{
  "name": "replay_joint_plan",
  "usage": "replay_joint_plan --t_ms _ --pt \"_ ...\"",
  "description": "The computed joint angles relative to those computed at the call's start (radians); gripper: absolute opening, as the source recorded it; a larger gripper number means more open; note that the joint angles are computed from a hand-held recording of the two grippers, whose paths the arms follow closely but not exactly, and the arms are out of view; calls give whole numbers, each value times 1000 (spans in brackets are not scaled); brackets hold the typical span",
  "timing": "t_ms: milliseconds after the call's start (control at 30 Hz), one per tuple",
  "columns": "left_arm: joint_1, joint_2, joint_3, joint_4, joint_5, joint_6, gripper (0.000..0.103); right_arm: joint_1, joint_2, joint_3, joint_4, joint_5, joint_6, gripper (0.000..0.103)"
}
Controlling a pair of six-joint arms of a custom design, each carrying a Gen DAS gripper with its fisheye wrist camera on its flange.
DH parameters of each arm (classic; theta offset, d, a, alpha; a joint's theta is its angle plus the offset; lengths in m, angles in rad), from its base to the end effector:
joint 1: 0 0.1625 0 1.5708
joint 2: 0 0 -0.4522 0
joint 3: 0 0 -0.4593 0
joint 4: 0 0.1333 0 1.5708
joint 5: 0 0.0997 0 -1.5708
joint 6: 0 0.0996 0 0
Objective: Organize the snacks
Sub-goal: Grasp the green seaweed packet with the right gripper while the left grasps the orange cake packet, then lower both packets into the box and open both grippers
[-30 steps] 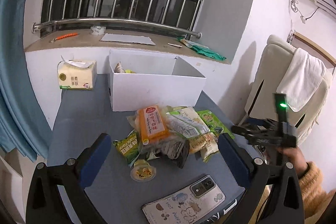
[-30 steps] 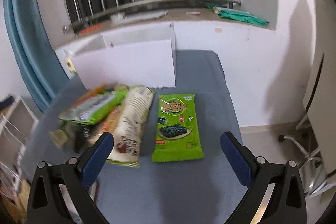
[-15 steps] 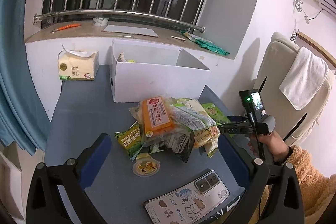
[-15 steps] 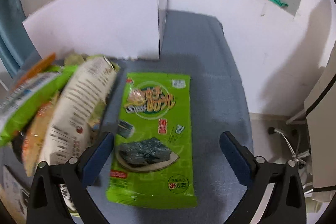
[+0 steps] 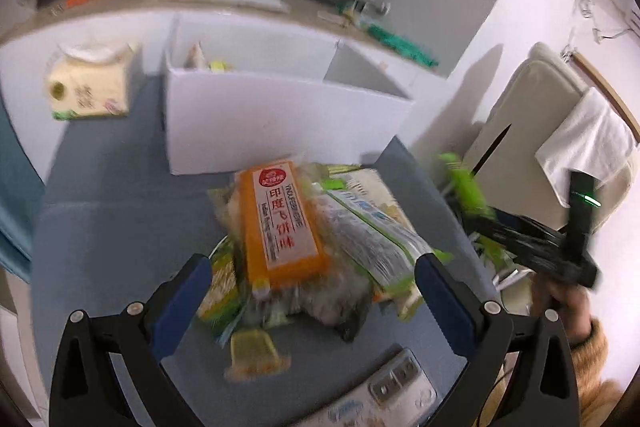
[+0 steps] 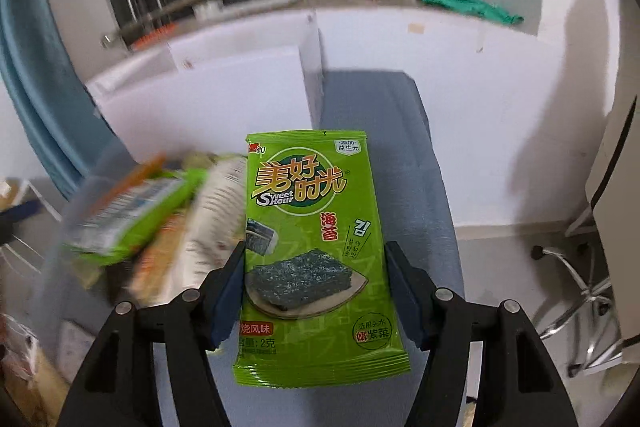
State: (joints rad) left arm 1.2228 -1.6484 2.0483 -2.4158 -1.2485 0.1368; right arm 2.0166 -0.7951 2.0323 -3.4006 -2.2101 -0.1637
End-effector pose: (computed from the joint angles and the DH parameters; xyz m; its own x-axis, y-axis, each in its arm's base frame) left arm -0.0219 -0.5438 0.3922 -0.8874 0.3091 -0.3419 0.4329 0.8139 -0.3875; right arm 0.3229 -0.5044 0.0407 -0.7979 -0.1667 0.5793 -0.4943 0.7310 -0.4704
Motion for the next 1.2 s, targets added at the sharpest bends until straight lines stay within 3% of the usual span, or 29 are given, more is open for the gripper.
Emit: replay_joint_plan --t_ms 133,200,367,400,467,533,600,800,1000,1200 --pt "28 125 -107 82 15 -79 103 37 -37 62 -77 13 11 70" --pt "32 183 -157 132 59 -134 103 49 -46 86 -114 13 4 70" --pt "39 261 -212 184 111 -191 103 83 -44 74 -91 -22 0 70" --pt "46 266 -212 176 95 -192 103 83 -44 75 -91 -22 -1 70" --pt "66 265 -208 164 43 -190 97 83 -45 77 -89 -21 0 70" --pt "90 257 -202 142 -30 -177 83 80 -49 84 -91 -17 1 70" --pt "97 234 -186 109 -59 -164 58 76 -53 84 -85 -17 7 71" --pt "48 144 -103 17 -11 -62 57 76 -51 86 -103 -9 9 71" --pt "-45 47 -25 -176 27 26 57 90 -33 53 -115 14 -16 71" --pt "-80 108 -147 -235 25 55 57 97 3 -85 -42 56 -57 71"
